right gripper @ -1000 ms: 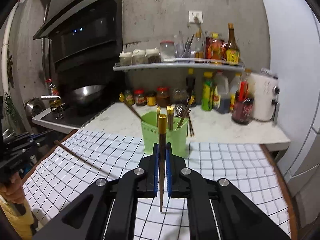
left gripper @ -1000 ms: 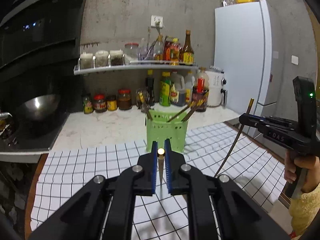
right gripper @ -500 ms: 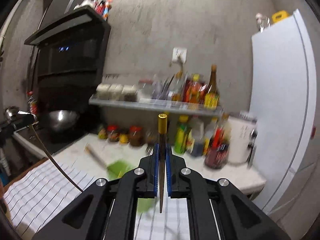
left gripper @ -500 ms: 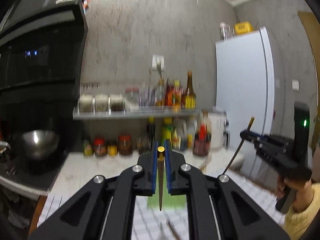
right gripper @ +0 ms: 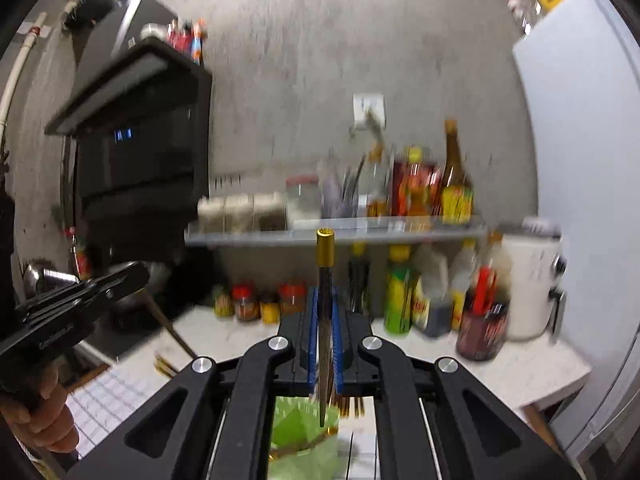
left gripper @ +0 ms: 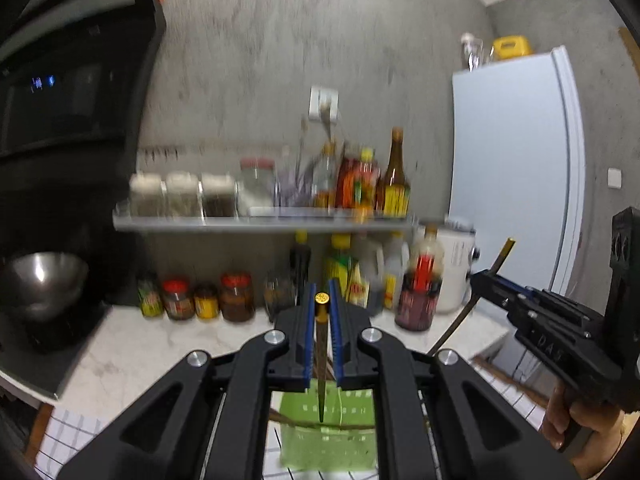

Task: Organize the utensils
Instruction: 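Lift the left tool's chopstick over the green holder while the right tool carries its own, then open the left tool into the green holder while the right tool releases its chopstick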

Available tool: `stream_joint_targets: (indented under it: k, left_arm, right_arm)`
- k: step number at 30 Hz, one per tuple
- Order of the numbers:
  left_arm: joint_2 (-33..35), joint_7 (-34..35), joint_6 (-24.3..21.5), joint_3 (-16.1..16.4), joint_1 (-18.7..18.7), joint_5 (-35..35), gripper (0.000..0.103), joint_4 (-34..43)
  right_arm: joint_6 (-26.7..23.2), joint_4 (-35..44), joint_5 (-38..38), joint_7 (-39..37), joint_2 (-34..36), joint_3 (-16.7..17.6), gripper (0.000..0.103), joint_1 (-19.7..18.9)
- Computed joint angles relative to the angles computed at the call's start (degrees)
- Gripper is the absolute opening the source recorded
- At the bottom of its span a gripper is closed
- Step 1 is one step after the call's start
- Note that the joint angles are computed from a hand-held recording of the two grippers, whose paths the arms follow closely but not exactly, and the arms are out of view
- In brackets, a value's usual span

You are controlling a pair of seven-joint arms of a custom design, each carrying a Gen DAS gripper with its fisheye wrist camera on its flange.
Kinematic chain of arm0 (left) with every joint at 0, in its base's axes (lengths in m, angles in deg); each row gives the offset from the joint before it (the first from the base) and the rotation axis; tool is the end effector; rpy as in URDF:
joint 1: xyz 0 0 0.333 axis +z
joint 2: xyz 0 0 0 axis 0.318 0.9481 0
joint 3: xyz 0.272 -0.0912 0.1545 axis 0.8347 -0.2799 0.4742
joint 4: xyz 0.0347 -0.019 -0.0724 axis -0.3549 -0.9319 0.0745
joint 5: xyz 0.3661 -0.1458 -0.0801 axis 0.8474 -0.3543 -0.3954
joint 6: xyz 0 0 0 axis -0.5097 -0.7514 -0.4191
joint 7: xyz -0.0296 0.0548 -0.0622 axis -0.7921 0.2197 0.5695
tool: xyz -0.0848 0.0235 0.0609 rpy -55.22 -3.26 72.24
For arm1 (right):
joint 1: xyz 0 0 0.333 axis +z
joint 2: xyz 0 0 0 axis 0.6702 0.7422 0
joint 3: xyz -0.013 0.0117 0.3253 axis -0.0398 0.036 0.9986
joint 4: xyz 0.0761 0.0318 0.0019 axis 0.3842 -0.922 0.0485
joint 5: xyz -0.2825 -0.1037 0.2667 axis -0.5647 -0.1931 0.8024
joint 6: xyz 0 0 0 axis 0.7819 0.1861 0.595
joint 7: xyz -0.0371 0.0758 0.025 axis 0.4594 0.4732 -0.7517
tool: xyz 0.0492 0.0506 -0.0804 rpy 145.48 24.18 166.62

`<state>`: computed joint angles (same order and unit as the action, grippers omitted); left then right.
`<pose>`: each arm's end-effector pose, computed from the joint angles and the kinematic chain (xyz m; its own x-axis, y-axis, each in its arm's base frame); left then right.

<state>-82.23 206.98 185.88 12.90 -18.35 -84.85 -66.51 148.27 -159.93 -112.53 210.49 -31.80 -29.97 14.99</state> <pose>0.4632 -0.1707 0.7192 -0.5742 -0.8168 0.0557 -0.1998 0.0738 -0.9771 0.4303 0.1829 0.7120 -0.1954 -0.9783 -0.0688 -0.2168 0.1115 -0.9698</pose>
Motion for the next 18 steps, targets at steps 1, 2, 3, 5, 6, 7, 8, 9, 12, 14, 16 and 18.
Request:
stream_joint_targets:
  k: [1,2,3,5,6,7,8,9,12,14,16,18]
  left_arm:
    - [1.03,-1.21,-0.66,-0.42,0.92,0.89,0.007,0.05]
    - [1.77,-2.66,-1.0,-1.27,2.2,1.92,0.007,-0.17]
    - [2.51,-3.49,-1.34,-1.98,3.21,2.92,0.007,-0.07]
    - [3.42,-6.55,-2.5,-4.03,6.19,6.09,0.007,-0.13]
    - [3.56,-8.18,-2.92,-4.92,7.54,7.61,0.007,-0.18]
    - [3.35,-8.77,-3.61,-5.03,8.04,8.13,0.009,-0.12]
    - [2.61,-8.48,-3.7,-4.74,7.89,7.61,0.016,-0.38]
    - [1.99,-8.0,-3.64,-4.34,7.55,7.06,0.022,-0.51]
    - [-2.11,-7.12,-1.75,-3.61,6.79,7.46,0.039,-2.72]
    - [-5.67,-11.78,-0.71,-6.5,10.97,13.37,0.04,-5.93]
    - [-9.32,-16.93,-2.07,-9.6,16.35,18.78,0.041,-9.4]
    - [-13.6,-21.38,-4.75,-12.04,21.42,23.54,0.043,-13.81]
  right_arm:
    - [-0.38,-0.14,0.41,-0.37,0.78,-0.23,0.007,0.7]
    - [-1.27,-0.14,1.15,-1.51,2.34,-1.1,0.007,2.31]
    - [-2.04,-0.1,1.75,-2.57,3.5,-2.23,0.008,4.22]
    - [-4.79,0.14,2.02,-2.93,4.4,-3.8,0.014,6.74]
    - [-4.88,-0.16,1.29,-2.13,3.86,-4.24,0.018,7.16]
    - [-4.84,-0.62,0.64,-1.36,2.81,-4.76,0.025,7.6]
    - [-5.16,-1.23,0.23,-0.72,1.03,-5.27,0.034,8.06]
    - [-5.27,-1.8,0.08,-0.56,-0.33,-5.79,0.038,8.58]
    - [-7.7,-3.79,0.96,-1.86,-5.55,-7.05,0.041,10.91]
    - [-10.57,-5.5,2.74,-3.3,-9.14,-7.53,0.041,13.33]
    - [-13.54,-7.37,4.72,-4.52,-12.15,-7.57,0.041,15.62]
    - [-16.89,-9.97,7.4,-5.74,-15.05,-7.54,0.041,19.13]
